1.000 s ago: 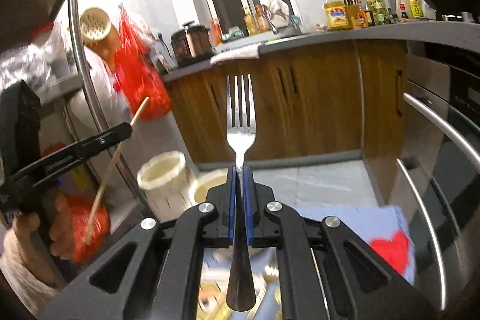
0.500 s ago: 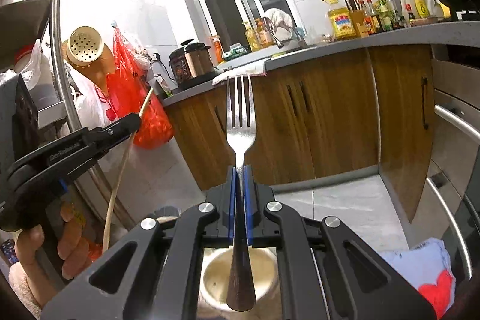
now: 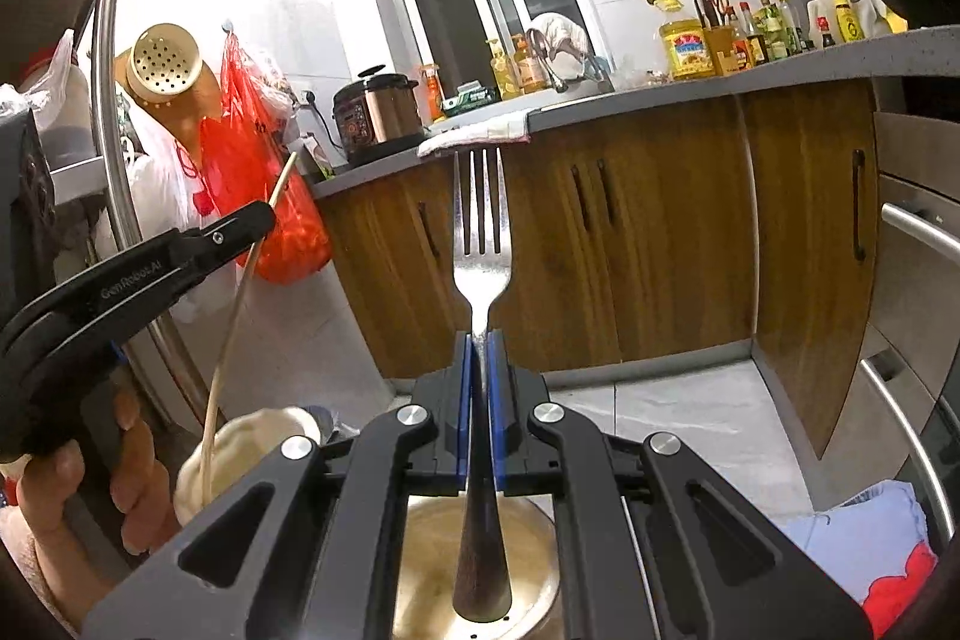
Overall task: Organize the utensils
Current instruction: 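Lift the chopstick with the left tool while the right tool lifts the fork toward the holder, then drop the chopstick into the holder with the left tool while the right tool drops the fork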
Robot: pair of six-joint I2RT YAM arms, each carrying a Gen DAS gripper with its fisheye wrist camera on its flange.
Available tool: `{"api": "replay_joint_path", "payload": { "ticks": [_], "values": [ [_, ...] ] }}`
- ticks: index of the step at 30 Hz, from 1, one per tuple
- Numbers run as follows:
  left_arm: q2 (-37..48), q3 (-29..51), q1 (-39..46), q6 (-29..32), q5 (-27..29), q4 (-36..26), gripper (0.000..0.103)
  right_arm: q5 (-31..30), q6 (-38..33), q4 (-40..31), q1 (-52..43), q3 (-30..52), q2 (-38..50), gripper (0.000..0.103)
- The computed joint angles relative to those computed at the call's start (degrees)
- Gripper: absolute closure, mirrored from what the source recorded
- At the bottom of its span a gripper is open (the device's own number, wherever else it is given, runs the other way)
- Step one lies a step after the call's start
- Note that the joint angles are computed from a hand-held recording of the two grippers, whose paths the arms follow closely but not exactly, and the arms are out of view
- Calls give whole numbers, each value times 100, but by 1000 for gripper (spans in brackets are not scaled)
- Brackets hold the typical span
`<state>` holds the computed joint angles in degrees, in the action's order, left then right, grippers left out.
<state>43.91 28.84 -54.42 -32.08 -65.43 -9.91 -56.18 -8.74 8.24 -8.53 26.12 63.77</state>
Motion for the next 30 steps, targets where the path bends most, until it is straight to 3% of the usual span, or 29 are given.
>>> {"api": "replay_joint_path", "payload": {
  "ticks": [3, 6, 10, 14, 16, 19, 30],
  "values": [
    [-41, 37, -212, -194, -125, -353, 96, -99, -279, -251, -119, 4, -30, 97],
    [-141, 106, -405, -763, -117, -1071, 96, -269, -709, -788, -335, 79, -72, 98],
    [-97, 257, -746, -1742, -46, -2191, 96, -588, -1232, -1360, -672, 79, -119, 97],
    [232, 471, -1323, -3093, -291, -3574, 96, -706, -1576, -1640, -824, 9, -179, 98],
    [189, 457, -1431, -3383, -215, -3859, 96, -743, -1733, -1728, -851, -48, -216, 98],
    [210, 390, -1474, -3565, -148, -4020, 96, -673, -1877, -1716, -794, -173, -301, 98],
    [472, 172, -1181, -2713, 201, -3150, 96, -409, -2012, -1670, -550, -237, -246, 97]
  ]
}}
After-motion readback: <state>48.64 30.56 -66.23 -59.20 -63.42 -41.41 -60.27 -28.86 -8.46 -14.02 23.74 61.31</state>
